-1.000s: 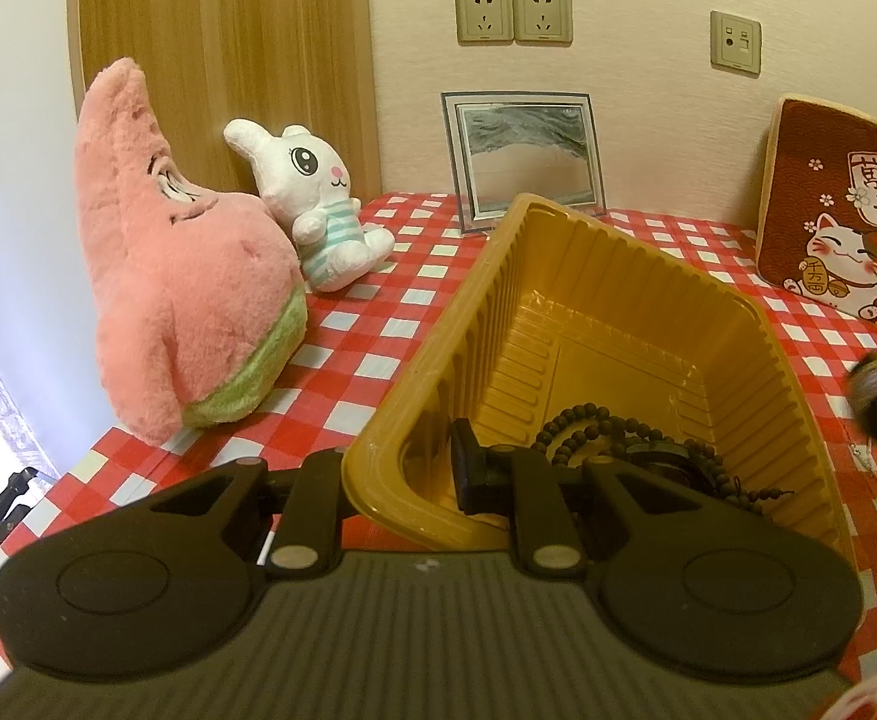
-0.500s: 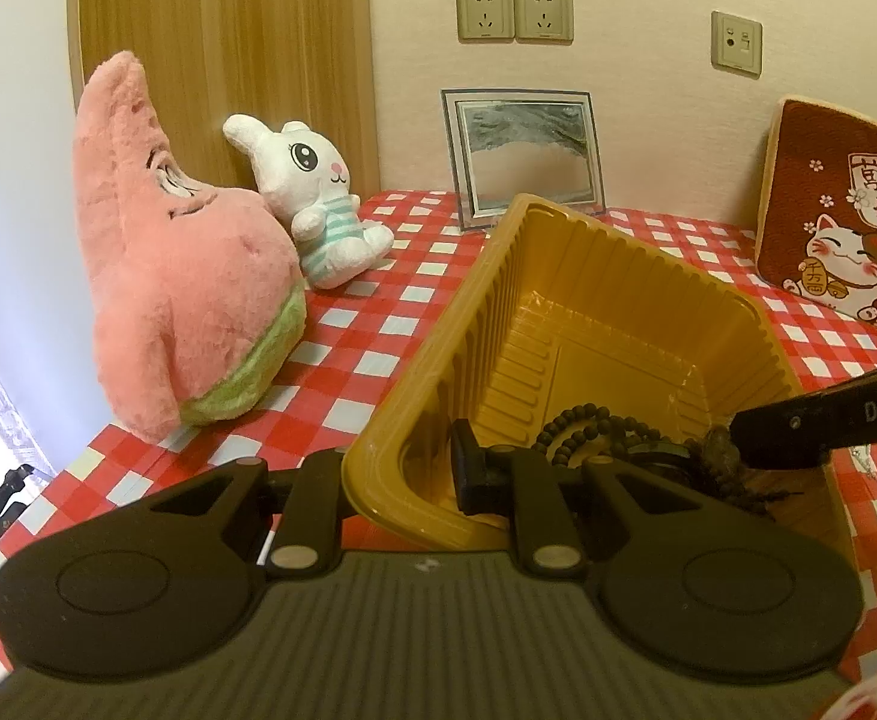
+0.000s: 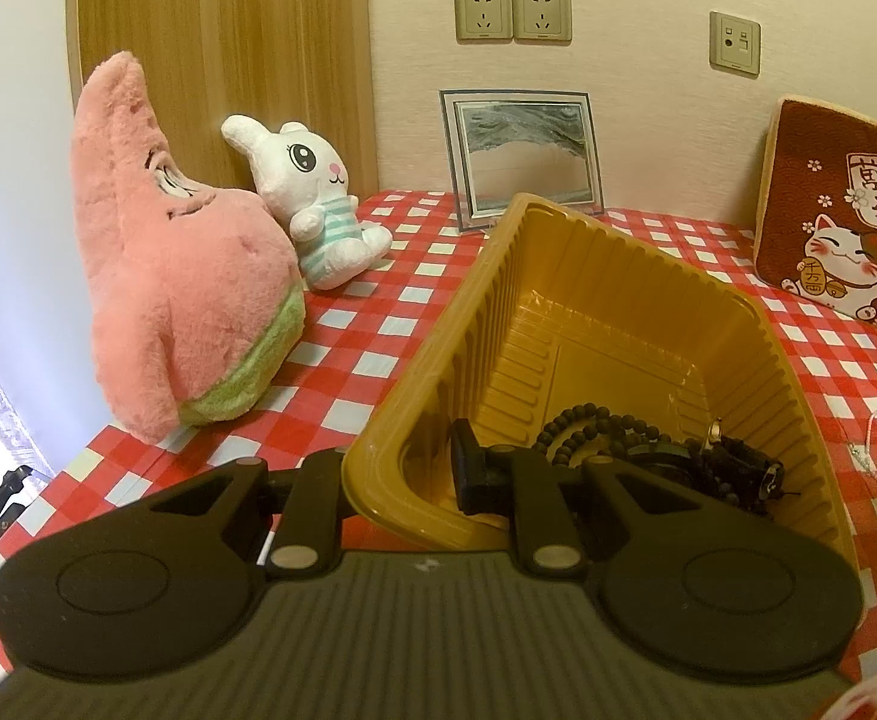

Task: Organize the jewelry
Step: 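Move the right gripper to the dark bead bracelet and grasp it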

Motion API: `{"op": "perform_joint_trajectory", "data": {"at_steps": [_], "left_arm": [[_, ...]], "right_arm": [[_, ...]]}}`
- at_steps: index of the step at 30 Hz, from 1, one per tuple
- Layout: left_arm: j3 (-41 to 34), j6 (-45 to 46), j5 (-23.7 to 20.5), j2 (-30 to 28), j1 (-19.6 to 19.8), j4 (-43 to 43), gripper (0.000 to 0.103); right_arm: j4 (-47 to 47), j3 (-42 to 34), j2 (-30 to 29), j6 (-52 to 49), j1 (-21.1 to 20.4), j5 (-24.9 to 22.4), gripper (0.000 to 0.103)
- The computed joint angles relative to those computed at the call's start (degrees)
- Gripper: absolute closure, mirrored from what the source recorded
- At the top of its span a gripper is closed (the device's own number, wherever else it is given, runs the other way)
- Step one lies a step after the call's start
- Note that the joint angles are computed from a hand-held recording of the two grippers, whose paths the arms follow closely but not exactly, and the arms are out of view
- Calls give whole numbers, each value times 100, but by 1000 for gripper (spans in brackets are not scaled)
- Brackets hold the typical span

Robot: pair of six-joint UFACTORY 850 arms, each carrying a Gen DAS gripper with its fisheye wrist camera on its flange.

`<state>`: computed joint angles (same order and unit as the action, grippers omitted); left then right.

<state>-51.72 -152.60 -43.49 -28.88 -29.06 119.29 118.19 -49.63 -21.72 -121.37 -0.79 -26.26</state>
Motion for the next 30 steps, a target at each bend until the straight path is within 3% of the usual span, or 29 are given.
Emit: {"op": "perform_joint_trajectory", "data": {"at_steps": [8, 12, 21, 25, 30], "left_arm": [[-3, 12, 1, -2, -2, -9, 86], [-25, 78, -1, -10, -13, -54, 86], [-31, 183, -26, 2, -23, -69, 86], [-32, 187, -31, 0, -21, -72, 86], [-34, 191, -33, -2, -21, -70, 86]], "right_arm": [[343, 529, 231, -301, -538, 722, 62], [367, 558, 162, -422, -671, 836, 62], [738, 393, -153, -1138, -637, 860, 63], [728, 280, -274, -1216, -612, 862, 73], [1069, 209, -360, -1720, -524, 946, 75]]}}
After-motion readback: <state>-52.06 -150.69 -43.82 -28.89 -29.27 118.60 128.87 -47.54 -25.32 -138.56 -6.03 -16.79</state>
